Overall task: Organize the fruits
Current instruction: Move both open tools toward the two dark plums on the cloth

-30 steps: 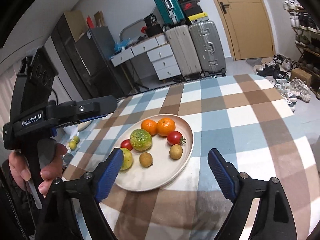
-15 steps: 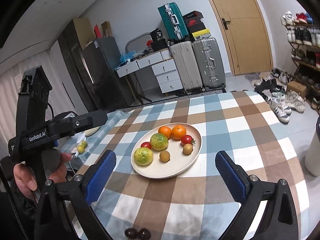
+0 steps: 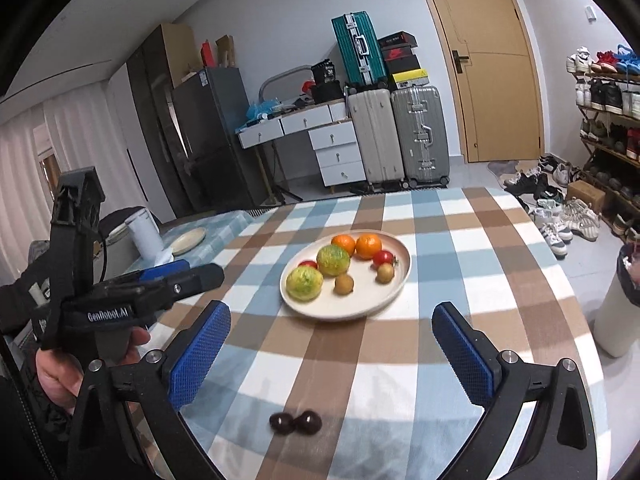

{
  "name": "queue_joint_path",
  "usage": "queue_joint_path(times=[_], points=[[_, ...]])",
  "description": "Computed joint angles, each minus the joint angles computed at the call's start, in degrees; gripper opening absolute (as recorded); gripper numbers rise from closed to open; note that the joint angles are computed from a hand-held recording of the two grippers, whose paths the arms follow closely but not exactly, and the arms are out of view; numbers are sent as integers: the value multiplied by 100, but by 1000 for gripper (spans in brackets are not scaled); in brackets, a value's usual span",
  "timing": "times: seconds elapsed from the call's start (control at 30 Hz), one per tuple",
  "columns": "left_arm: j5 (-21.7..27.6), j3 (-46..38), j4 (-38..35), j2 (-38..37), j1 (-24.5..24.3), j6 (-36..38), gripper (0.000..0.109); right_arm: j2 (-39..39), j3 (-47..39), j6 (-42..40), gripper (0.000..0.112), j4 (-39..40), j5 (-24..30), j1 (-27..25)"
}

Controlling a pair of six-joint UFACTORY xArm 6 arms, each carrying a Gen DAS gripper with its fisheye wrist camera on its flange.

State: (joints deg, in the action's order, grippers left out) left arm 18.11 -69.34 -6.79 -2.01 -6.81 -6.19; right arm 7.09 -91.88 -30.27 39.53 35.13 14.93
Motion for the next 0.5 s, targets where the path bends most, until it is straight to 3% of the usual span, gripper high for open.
queue_joint_path(times=[0.5], points=[[188, 741, -624, 96, -370, 868, 102, -737, 1381, 298, 103, -460, -286, 118]])
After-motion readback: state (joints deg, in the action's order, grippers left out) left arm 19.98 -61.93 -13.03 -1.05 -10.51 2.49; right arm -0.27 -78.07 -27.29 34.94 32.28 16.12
